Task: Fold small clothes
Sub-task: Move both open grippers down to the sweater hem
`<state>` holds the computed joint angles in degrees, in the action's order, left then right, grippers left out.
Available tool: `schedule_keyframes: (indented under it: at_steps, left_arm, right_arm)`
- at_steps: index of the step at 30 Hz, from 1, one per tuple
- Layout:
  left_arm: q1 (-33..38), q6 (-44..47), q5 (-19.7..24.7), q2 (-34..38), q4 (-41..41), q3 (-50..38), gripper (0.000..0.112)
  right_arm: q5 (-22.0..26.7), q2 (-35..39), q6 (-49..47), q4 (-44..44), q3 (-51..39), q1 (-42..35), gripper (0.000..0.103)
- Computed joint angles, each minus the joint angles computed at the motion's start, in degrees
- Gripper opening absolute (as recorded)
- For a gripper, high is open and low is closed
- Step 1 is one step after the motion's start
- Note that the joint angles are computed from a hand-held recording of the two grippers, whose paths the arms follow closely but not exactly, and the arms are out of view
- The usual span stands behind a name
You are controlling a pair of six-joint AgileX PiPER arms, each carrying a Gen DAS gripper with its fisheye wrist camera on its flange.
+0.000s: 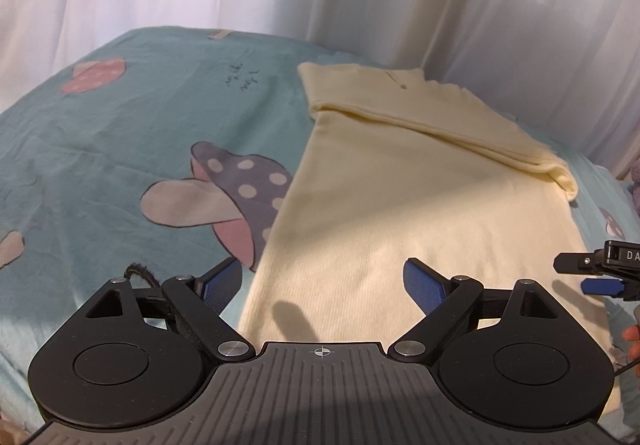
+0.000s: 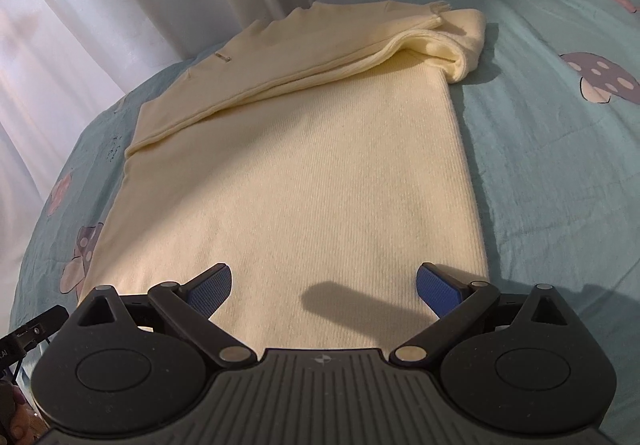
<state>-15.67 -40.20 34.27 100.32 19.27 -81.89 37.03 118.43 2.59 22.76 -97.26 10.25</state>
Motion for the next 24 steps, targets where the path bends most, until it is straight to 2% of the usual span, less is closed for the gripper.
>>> schedule_keyframes:
  at_steps: [4, 7, 10, 12, 13, 15, 17, 19, 21, 24]
  left_arm:
    - [1.5, -3.5, 1.0, -2.7, 1.5, -0.2, 0.092]
    - [2.0, -9.1, 2.8, -5.4, 6.8, -0.2, 0.092]
    - [0.9, -16.8, 8.7, -6.7, 16.9, -2.1, 0.092]
    - [0.1, -18.4, 13.0, -6.1, 21.1, -4.2, 0.093]
    - [0.6, -16.5, 13.1, -5.8, 20.1, -4.8, 0.093]
    - [2.5, -7.8, 11.0, -5.3, 12.3, -5.5, 0.093]
    - [4.3, 2.2, 10.7, -4.1, 2.0, -6.4, 0.092]
    - [5.9, 10.1, 10.0, -3.0, -6.6, -6.6, 0.091]
    - [7.2, 16.5, 11.7, -1.3, -13.6, -7.8, 0.087]
    - [7.5, 19.5, 15.5, 0.6, -15.4, -9.3, 0.086]
  right_arm:
    - [-4.3, -1.5, -3.0, 1.9, 3.8, 0.3, 0.099]
    - [-5.7, -2.1, -7.0, 6.4, 5.6, -0.6, 0.099]
    - [-6.3, -2.6, -14.0, 15.6, 7.7, -2.6, 0.099]
    - [-7.8, -3.3, -20.8, 25.8, 10.9, -4.3, 0.099]
    - [-8.6, -3.7, -23.9, 31.0, 12.5, -5.1, 0.099]
    - [-8.5, -4.1, -25.9, 36.7, 14.1, -6.3, 0.099]
    - [-7.4, -5.2, -21.9, 34.7, 14.5, -7.1, 0.097]
    - [-5.3, -7.0, -23.0, 33.6, 15.9, -8.4, 0.089]
    - [-3.5, -9.7, -23.0, 30.6, 18.0, -9.9, 0.077]
    - [-0.1, -14.2, -23.3, 27.4, 22.5, -13.0, 0.062]
